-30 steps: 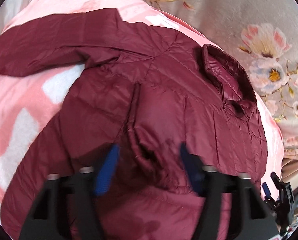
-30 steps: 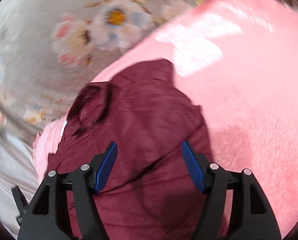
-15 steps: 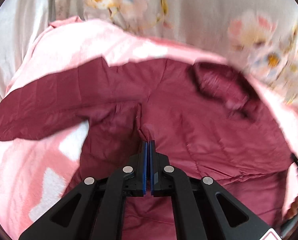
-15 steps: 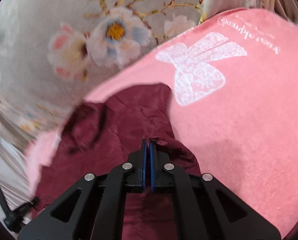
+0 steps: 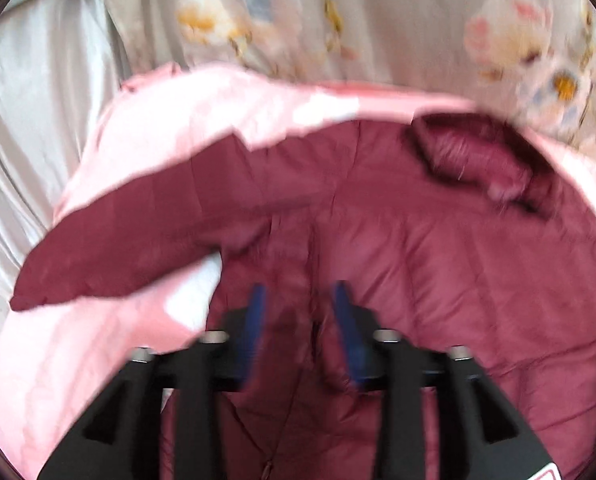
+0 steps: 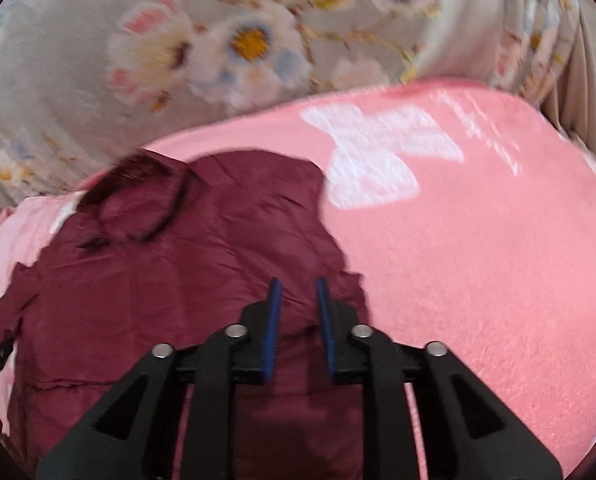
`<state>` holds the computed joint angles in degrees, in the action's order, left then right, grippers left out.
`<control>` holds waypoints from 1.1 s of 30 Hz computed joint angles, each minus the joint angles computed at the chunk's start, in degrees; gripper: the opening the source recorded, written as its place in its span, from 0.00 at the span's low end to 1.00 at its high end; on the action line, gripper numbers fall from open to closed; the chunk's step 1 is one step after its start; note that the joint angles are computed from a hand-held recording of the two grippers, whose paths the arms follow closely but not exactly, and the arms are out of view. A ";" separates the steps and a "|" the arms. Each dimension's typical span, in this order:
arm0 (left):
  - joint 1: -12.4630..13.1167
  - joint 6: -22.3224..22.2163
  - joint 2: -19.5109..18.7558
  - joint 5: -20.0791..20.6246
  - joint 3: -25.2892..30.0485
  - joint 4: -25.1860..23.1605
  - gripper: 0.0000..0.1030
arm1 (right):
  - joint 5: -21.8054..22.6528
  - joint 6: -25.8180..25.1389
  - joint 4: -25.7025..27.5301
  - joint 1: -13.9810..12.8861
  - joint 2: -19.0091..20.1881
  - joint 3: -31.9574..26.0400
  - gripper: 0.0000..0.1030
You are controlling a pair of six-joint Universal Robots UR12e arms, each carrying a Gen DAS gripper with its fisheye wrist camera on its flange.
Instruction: Fold large clothes
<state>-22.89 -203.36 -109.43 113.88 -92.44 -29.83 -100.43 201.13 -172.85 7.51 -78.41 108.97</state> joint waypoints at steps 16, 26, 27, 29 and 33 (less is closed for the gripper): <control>-3.07 1.02 -8.12 -5.81 6.02 -0.31 0.58 | 3.04 -8.09 7.03 6.40 8.01 -6.30 0.31; -3.73 1.44 -8.71 -3.40 5.77 1.54 0.61 | 0.33 -8.78 6.96 7.36 8.61 -6.67 0.33; -3.80 1.50 -8.78 -3.19 5.83 1.48 0.61 | 0.22 -8.79 6.95 7.39 8.62 -6.67 0.33; -3.88 1.59 -8.86 -2.88 5.89 1.48 0.61 | 0.06 -8.88 6.99 7.42 8.69 -6.78 0.33; -4.02 1.75 -8.99 -2.35 5.97 1.52 0.61 | -0.48 -8.99 6.93 7.61 8.86 -6.90 0.33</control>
<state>-26.91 -201.61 -118.42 111.53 -86.47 -28.32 -100.91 192.15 -165.91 15.12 -69.55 102.07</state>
